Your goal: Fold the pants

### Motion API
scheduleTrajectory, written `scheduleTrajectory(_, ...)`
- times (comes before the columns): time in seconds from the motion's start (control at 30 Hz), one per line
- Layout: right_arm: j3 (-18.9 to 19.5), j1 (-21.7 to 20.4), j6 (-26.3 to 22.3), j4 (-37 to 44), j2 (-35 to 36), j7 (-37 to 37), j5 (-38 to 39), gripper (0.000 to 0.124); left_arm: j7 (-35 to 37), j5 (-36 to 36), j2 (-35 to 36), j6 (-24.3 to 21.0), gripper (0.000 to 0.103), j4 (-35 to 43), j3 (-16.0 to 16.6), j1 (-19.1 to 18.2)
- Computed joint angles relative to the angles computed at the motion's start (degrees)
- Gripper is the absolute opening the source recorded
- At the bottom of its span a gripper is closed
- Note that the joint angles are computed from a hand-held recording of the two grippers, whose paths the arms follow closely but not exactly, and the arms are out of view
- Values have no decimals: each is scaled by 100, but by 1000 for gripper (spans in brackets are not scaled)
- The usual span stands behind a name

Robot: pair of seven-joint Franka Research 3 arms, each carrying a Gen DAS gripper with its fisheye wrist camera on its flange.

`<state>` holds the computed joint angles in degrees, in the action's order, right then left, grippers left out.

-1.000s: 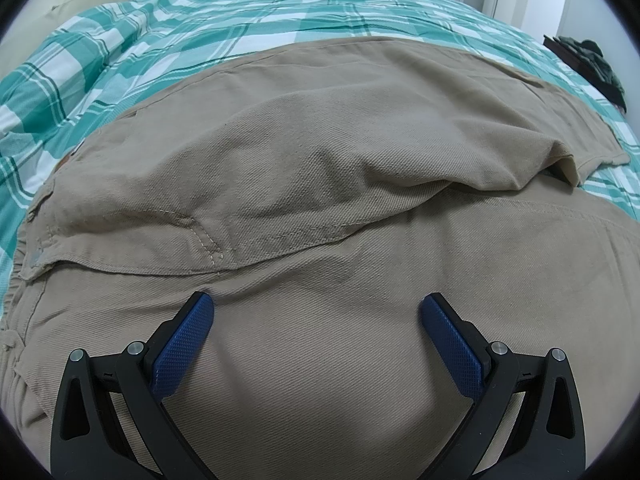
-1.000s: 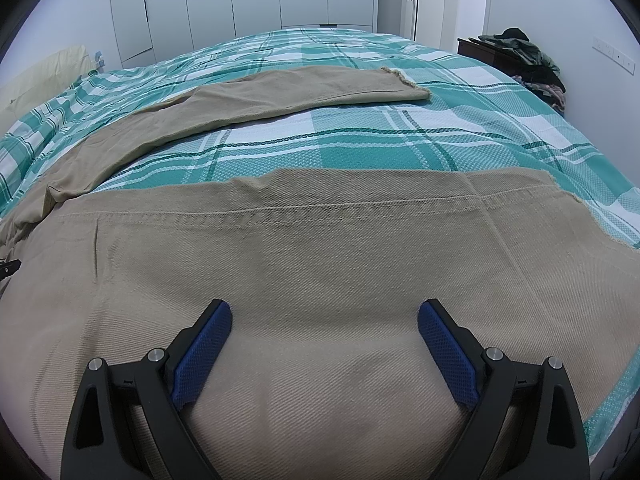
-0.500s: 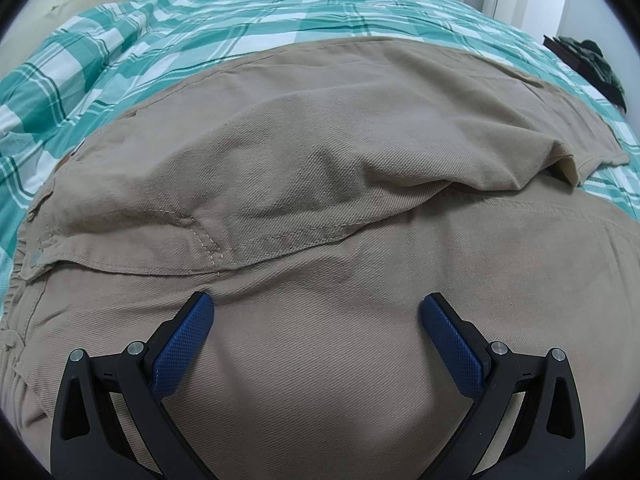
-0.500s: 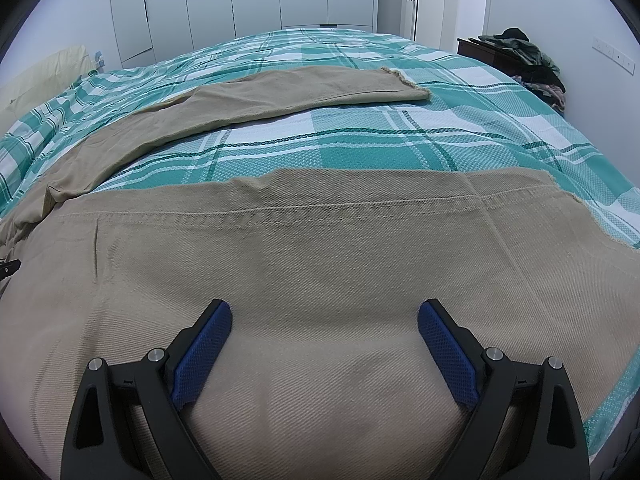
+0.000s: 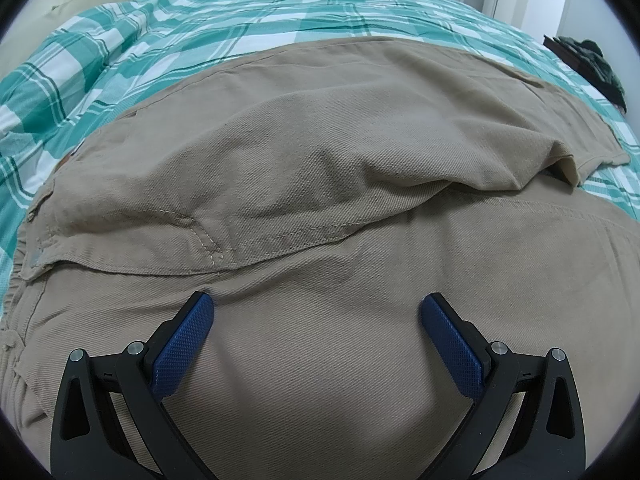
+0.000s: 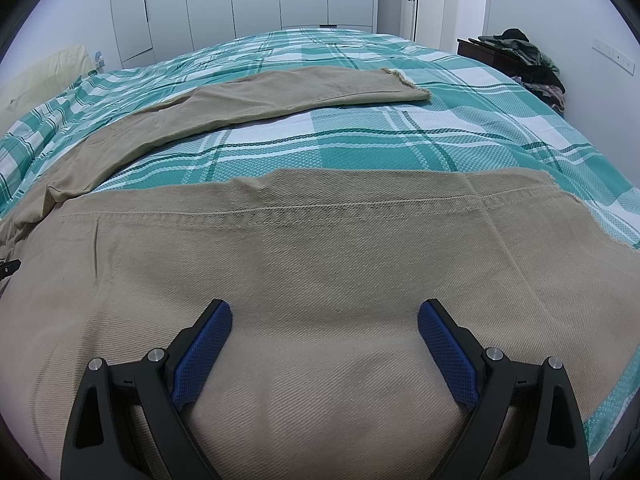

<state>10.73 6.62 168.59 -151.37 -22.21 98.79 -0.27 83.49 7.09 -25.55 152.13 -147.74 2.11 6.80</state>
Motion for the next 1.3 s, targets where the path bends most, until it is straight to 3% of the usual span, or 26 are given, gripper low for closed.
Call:
scheduleTrajectory(0.4,-14,10,-102,35,-8,12,6,94,1,-2,-1,-1,103,1,-4,4)
scheduleTrajectory(0.47,-68,55,-342,133,-17,-11,43,94,1,-2,-1,-1,103,1,-4,4)
scheduleTrajectory(0.67,-810,579,-2165,1060,51,-1037,841,94,-2,-2,0,-1,103,3,-5,3)
scheduleTrajectory(0.77,-1257,845,-2159,1455,144,-1740,1949,94,-8,0,-1,-4,103,2,-8,4)
scheduleTrajectory(0.87,-1646,993,-2143,2241,697,-2375,3250,94,-12,4,-1,-2,103,1,-10,6)
scheduleTrajectory(0.97,-1803,914,-2364,3308,1668,-2595,4266,92,-17,9,-3,-8,103,7,-14,6)
scheduleTrajectory(1.07,-1726,616,-2457,4352,2750,-2416,4533,76,-20,7,0,-12,103,14,-14,2)
scheduleTrajectory(1.2,-1563,266,-2445,5363,3861,-1698,4553,70,14,-44,47,-56,103,68,14,-25)
scheduleTrajectory(1.3,-1285,-71,-2233,5859,4442,-1451,5045,62,-6,-25,43,17,103,35,-11,-5)
